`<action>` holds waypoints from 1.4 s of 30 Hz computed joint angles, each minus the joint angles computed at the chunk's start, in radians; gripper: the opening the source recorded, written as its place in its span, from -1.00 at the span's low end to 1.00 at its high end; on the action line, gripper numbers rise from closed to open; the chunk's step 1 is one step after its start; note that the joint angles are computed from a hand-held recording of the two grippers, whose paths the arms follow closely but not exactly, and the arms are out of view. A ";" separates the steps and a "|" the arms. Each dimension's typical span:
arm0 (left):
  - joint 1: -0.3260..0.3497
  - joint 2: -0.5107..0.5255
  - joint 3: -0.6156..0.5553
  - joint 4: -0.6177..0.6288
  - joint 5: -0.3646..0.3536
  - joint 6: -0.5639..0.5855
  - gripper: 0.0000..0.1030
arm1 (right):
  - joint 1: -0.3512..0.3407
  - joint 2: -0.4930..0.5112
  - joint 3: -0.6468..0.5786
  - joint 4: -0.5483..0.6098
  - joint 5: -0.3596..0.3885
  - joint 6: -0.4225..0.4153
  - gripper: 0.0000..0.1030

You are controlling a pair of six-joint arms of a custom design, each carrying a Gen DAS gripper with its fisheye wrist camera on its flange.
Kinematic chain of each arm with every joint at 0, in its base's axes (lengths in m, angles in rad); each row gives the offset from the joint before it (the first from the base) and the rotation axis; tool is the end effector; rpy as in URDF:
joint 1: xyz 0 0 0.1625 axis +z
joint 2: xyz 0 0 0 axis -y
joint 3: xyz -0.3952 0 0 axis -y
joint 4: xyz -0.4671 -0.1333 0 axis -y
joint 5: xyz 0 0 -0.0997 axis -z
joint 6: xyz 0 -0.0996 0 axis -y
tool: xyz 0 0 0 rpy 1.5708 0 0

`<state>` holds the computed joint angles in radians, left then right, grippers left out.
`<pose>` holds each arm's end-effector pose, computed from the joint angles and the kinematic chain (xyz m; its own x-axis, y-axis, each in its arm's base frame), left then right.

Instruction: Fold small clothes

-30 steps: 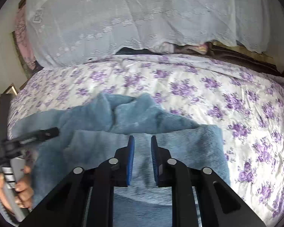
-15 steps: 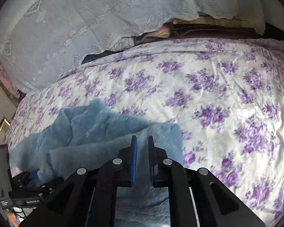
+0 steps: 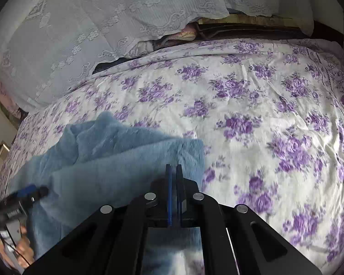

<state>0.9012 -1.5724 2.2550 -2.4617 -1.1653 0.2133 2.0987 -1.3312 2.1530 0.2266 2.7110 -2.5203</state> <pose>-0.1615 -0.4821 0.1941 -0.6251 0.6573 -0.4210 0.7567 0.6425 -0.1204 0.2113 -0.2775 0.1185 -0.7330 0.5833 0.3499 -0.0121 0.5031 -0.8641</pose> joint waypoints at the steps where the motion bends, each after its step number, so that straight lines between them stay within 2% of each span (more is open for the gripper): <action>1: -0.003 -0.002 0.005 0.004 -0.001 0.012 0.91 | 0.001 0.017 0.003 0.026 -0.017 0.029 -0.89; 2: -0.004 0.019 -0.002 0.027 0.017 0.014 0.91 | -0.010 0.037 0.009 0.051 -0.043 0.067 -0.90; 3: 0.003 0.057 -0.019 0.069 0.039 0.005 0.91 | -0.029 0.044 0.027 0.034 -0.064 0.070 -0.95; 5: 0.033 0.129 -0.059 0.132 0.063 -0.034 0.92 | -0.032 0.015 0.074 -0.057 -0.065 0.011 -1.00; 6: 0.025 0.120 -0.048 0.109 0.069 -0.019 0.92 | -0.024 0.010 0.076 -0.048 -0.064 0.033 -1.00; 7: 0.014 0.105 -0.043 0.104 0.071 -0.016 0.92 | -0.009 0.024 0.061 -0.007 -0.052 0.090 -1.00; 9: 0.010 0.073 -0.028 0.053 0.047 -0.008 0.92 | 0.044 0.065 0.018 0.046 0.014 0.131 -0.90; 11: 0.007 0.033 -0.012 -0.007 -0.001 0.013 0.91 | 0.088 0.081 -0.014 0.035 0.047 0.070 -0.89; 13: -0.003 -0.025 0.022 -0.049 -0.048 0.010 0.91 | 0.090 0.081 -0.032 0.015 -0.006 0.001 -0.89; 15: 0.004 -0.032 0.026 -0.073 -0.079 0.008 0.91 | 0.059 0.114 -0.054 0.029 -0.062 -0.028 -0.88; 17: 0.003 0.021 -0.008 0.011 -0.029 -0.007 0.91 | 0.010 0.172 -0.078 0.068 -0.108 -0.019 -0.89; 19: 0.032 0.108 -0.055 0.127 0.040 -0.052 0.92 | 0.009 0.166 -0.064 0.022 -0.098 -0.037 -0.90; 21: 0.006 0.100 -0.043 0.115 0.073 -0.039 0.92 | 0.038 0.149 -0.067 0.023 -0.081 -0.014 -0.83; 23: 0.001 0.084 -0.033 0.085 0.063 -0.035 0.92 | 0.070 0.120 -0.069 -0.027 -0.063 -0.074 -0.71; 24: 0.005 0.084 -0.037 0.082 0.066 -0.051 0.92 | 0.075 0.116 -0.075 -0.042 -0.063 -0.098 -0.59; 25: 0.018 0.084 -0.048 0.085 0.053 -0.071 0.92 | 0.071 0.119 -0.083 -0.048 -0.064 -0.105 -0.21; 26: 0.032 0.084 -0.065 0.097 0.037 -0.094 0.92 | 0.054 0.129 -0.091 -0.044 -0.073 -0.101 0.00; 28: 0.071 0.072 -0.096 0.125 -0.011 -0.149 0.91 | -0.022 0.154 -0.089 -0.038 -0.137 -0.100 0.03; 29: 0.098 0.062 -0.117 0.143 -0.053 -0.169 0.91 | -0.040 0.153 -0.071 -0.086 -0.140 -0.133 0.03; 32: 0.150 0.001 -0.144 0.162 -0.073 -0.207 0.91 | 0.028 0.100 -0.025 -0.171 -0.085 -0.154 -0.01; 34: 0.175 -0.040 -0.155 0.161 -0.056 -0.223 0.91 | 0.082 0.046 0.023 -0.236 -0.045 -0.178 0.00; 35: 0.190 -0.063 -0.159 0.153 -0.037 -0.224 0.91 | 0.104 0.031 0.039 -0.240 -0.020 -0.165 0.01; 37: 0.202 -0.092 -0.150 0.122 0.066 -0.234 0.91 | 0.126 -0.012 0.089 -0.280 0.003 -0.148 0.01; 39: 0.228 -0.087 -0.167 0.119 0.125 -0.229 0.91 | 0.114 -0.059 0.142 -0.317 -0.016 -0.114 0.01; 40: 0.252 -0.074 -0.191 0.127 0.122 -0.243 0.87 | 0.096 -0.086 0.163 -0.317 -0.045 -0.090 0.01; 42: 0.307 -0.041 -0.255 0.171 0.074 -0.301 0.39 | 0.067 -0.131 0.193 -0.316 -0.104 -0.061 0.01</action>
<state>1.2078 -1.6130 1.9998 -2.2907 -1.0917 -0.0876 2.1655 -1.4619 2.3461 -0.0899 2.6068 -2.5811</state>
